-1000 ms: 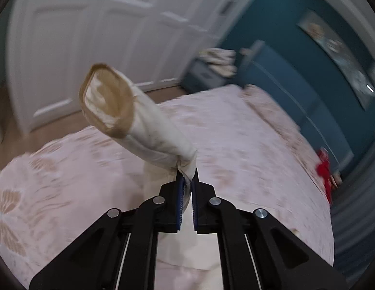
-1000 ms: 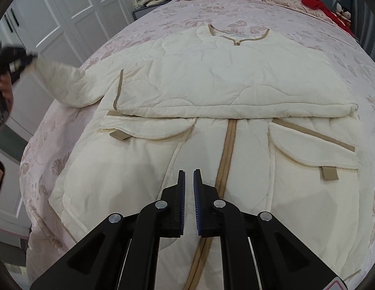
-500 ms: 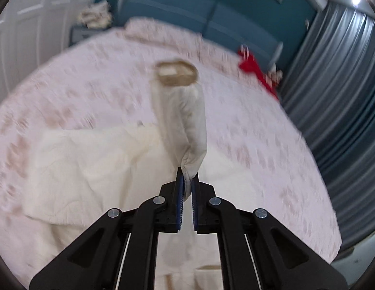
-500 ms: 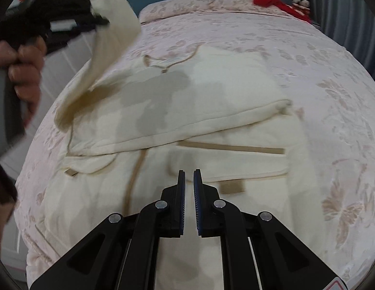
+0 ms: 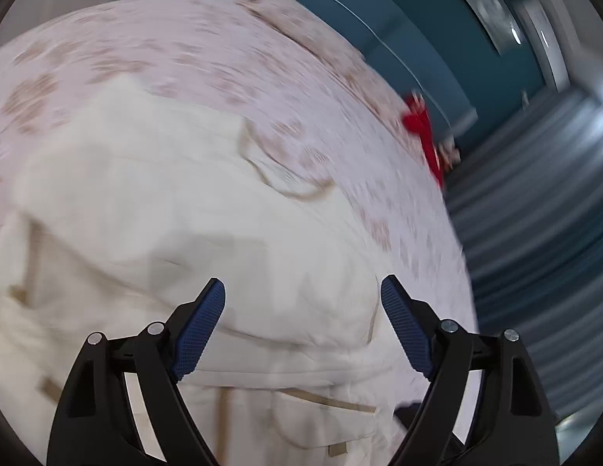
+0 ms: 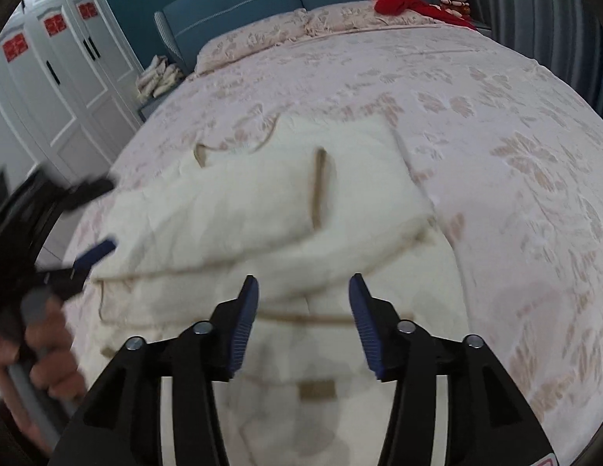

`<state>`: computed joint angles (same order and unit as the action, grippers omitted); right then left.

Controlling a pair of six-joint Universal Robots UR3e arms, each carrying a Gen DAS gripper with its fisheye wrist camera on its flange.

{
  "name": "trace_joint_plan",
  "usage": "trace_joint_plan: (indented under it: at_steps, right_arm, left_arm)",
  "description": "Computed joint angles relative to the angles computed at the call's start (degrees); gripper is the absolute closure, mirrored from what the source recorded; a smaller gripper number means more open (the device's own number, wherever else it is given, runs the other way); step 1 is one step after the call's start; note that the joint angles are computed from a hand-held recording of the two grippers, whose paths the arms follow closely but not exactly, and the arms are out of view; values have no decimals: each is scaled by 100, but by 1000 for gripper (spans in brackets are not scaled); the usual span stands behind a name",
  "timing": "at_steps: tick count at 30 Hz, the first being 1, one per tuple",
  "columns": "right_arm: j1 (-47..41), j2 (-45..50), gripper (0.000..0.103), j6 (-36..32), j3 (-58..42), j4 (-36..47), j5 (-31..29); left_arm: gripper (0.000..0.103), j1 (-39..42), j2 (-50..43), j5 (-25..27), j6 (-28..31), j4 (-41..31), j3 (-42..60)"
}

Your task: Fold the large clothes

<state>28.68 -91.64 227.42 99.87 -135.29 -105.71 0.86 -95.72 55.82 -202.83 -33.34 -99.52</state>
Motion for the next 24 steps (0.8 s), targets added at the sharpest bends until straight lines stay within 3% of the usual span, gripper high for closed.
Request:
trace_joint_plan:
  at_steps: [3, 8, 9, 10, 11, 12, 13, 15, 17, 21, 24]
  right_arm:
    - [-469, 282, 49, -62, 45, -475, 383]
    - [-1082, 762, 49, 175, 197, -1001, 1031]
    - [-1148, 886, 51, 215, 162, -1056, 1166]
    - [-1163, 1029, 61, 221, 80, -1103, 1263]
    - [-1139, 1145, 68, 197, -17, -1100, 1323]
    - [-1119, 1290, 83, 98, -225, -960, 1320]
    - [-1112, 1337, 88, -3, -326, -988, 1334]
    - [-1143, 1105, 98, -53, -213, -1427, 1301]
    - [-1249, 747, 99, -135, -113, -1833, 1359]
    - [-1175, 375, 99, -725, -489, -1733, 950]
    - [-1208, 531, 99, -786, -357, -1264, 652]
  left_arm:
    - [23, 988, 595, -179, 125, -350, -662]
    - [30, 2195, 770, -534, 444, -1096, -1079]
    - [32, 2382, 708, -628, 473, -1134, -1147]
    - [35, 2468, 653, -712, 494, -1171, -1159]
    - [40, 2537, 505, -816, 502, -1208, -1121]
    - [44, 2586, 389, -880, 508, -1228, -1110]
    - [49, 2622, 196, -968, 423, -1183, -1085]
    - [78, 2662, -111, -1065, 290, -1165, -1028]
    - [91, 2702, -242, -1197, 151, -1011, -941]
    - [92, 2533, 60, -1142, 212, -423, -805]
    - [93, 2012, -314, -551, 342, -596, -213]
